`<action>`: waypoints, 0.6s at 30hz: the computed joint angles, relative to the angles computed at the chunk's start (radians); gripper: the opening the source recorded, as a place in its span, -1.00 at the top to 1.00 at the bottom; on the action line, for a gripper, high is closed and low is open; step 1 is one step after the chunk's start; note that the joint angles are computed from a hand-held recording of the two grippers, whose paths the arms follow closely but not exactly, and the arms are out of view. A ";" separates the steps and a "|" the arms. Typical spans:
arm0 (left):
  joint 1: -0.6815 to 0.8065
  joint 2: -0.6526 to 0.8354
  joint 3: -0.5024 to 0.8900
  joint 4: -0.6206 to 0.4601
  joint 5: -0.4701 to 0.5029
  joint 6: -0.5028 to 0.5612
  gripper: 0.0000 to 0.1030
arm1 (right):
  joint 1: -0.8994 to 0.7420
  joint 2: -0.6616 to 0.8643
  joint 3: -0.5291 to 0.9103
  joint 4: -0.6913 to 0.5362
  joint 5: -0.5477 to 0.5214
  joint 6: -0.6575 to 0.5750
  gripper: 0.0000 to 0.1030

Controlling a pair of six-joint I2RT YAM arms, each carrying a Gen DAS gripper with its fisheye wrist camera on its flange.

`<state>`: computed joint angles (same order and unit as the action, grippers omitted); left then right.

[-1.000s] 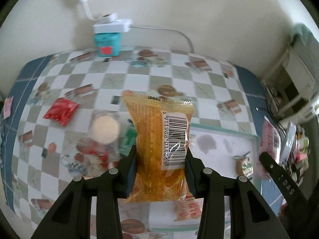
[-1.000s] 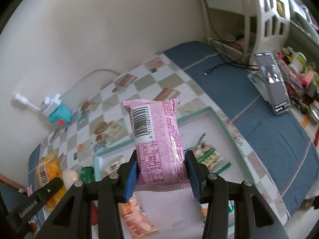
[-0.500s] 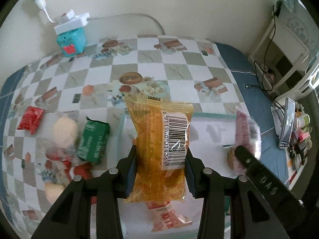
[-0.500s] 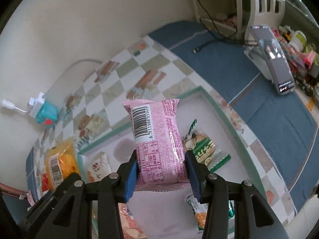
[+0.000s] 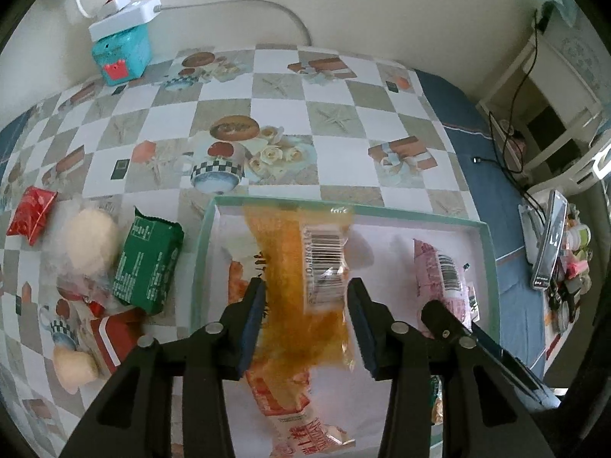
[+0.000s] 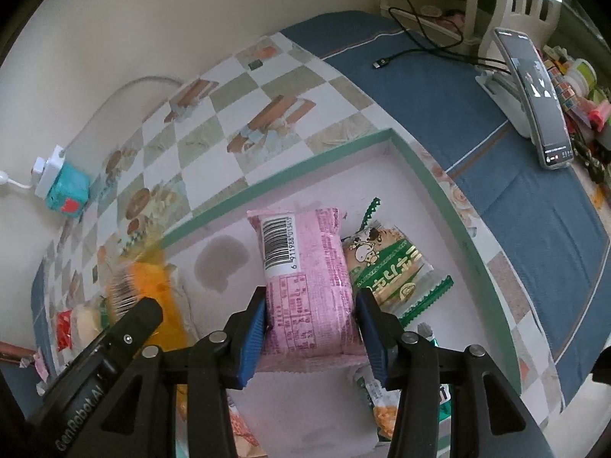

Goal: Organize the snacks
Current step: 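Open left tool to drop orange packet in tray while right tool releases pink packet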

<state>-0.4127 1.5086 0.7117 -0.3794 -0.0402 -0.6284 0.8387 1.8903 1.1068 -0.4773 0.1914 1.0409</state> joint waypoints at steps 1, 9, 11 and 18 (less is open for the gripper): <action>0.007 -0.010 -0.003 -0.004 0.003 -0.001 -0.12 | 0.001 0.002 0.005 -0.008 0.005 0.001 0.03; 0.078 -0.087 -0.021 -0.044 -0.003 0.019 -0.53 | 0.008 0.017 0.028 -0.040 0.015 0.003 -0.29; 0.104 -0.103 -0.027 -0.058 -0.009 0.028 -0.54 | 0.014 0.014 0.029 -0.039 0.023 0.006 -0.38; 0.229 -0.160 -0.068 -0.090 -0.014 0.065 -0.80 | 0.039 0.008 0.040 -0.035 0.058 0.008 -0.97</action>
